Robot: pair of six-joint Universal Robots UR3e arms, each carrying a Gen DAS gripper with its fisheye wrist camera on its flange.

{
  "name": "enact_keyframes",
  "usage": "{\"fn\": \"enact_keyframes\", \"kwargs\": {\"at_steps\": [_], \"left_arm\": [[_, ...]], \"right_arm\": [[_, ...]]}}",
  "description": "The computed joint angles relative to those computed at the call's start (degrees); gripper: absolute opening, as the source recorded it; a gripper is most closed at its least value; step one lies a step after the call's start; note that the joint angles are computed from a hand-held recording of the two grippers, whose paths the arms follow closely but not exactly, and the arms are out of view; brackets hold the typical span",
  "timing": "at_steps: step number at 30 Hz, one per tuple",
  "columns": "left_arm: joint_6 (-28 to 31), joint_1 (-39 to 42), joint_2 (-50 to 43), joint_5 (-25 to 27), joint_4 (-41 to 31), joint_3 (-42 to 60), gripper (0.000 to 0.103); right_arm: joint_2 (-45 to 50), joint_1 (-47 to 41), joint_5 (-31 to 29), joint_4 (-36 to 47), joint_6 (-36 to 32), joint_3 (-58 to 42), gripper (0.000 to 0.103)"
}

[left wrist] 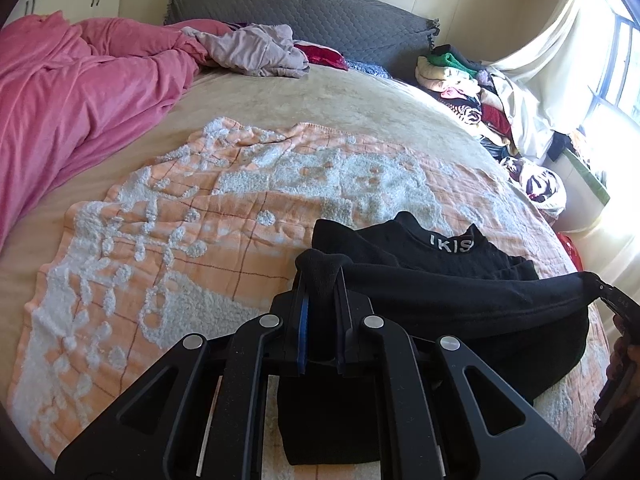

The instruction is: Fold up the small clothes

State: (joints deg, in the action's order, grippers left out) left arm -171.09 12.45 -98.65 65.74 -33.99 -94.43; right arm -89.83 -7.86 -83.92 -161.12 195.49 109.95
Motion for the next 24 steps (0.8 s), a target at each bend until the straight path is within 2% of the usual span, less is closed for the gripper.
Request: {"fn": "enact_keyframes", "kwargs": {"at_steps": [4,8,9,10,12,14,21,23,24], "left_arm": [[-0.55,-1.05,-1.76,1.59,1.16,0.46,0.005],[-2.36,-1.56,-3.04,3.05,2.41,0.92,0.016],[-2.6,-1.52,-3.13,3.0,2.45,0.94,0.02],[-2.76,-1.62,-3.15,3.2,2.44,1.0,0.022],[-2.97,-1.6,-2.54,3.31,2.65,0.51,0.038],[-2.86,-0.98,-0.9,2.43,3.49,-1.07,0.045],[-2.43,0.7,7.35,1.87,8.69,-8.83,0.05],[-0.38,0.45,9.42,0.72,7.43,-10.08,0.049],[0.49,0.03,10.06,0.39,6.6,-10.51,0.045]], "right_arm": [[1.43,-0.28,0.28,0.33,-0.17,-0.33,0.009],[2.15,0.01,-0.29,0.4,-0.51,-0.55,0.01],[2.36,0.05,-0.51,0.47,-0.77,-0.59,0.015],[2.56,0.47,-1.65,0.93,-0.9,-0.93,0.028],[2.38,0.81,-3.39,0.58,-0.94,-0.52,0.042],[1.11,0.46,-3.63,0.42,-0.94,0.47,0.042],[-3.77,3.49,-7.88,-3.2,-3.51,3.08,0.043],[-4.81,4.88,-7.67,-4.07,-5.65,3.65,0.043],[-5.1,5.56,-6.87,-3.64,-6.55,3.61,0.043]]}}
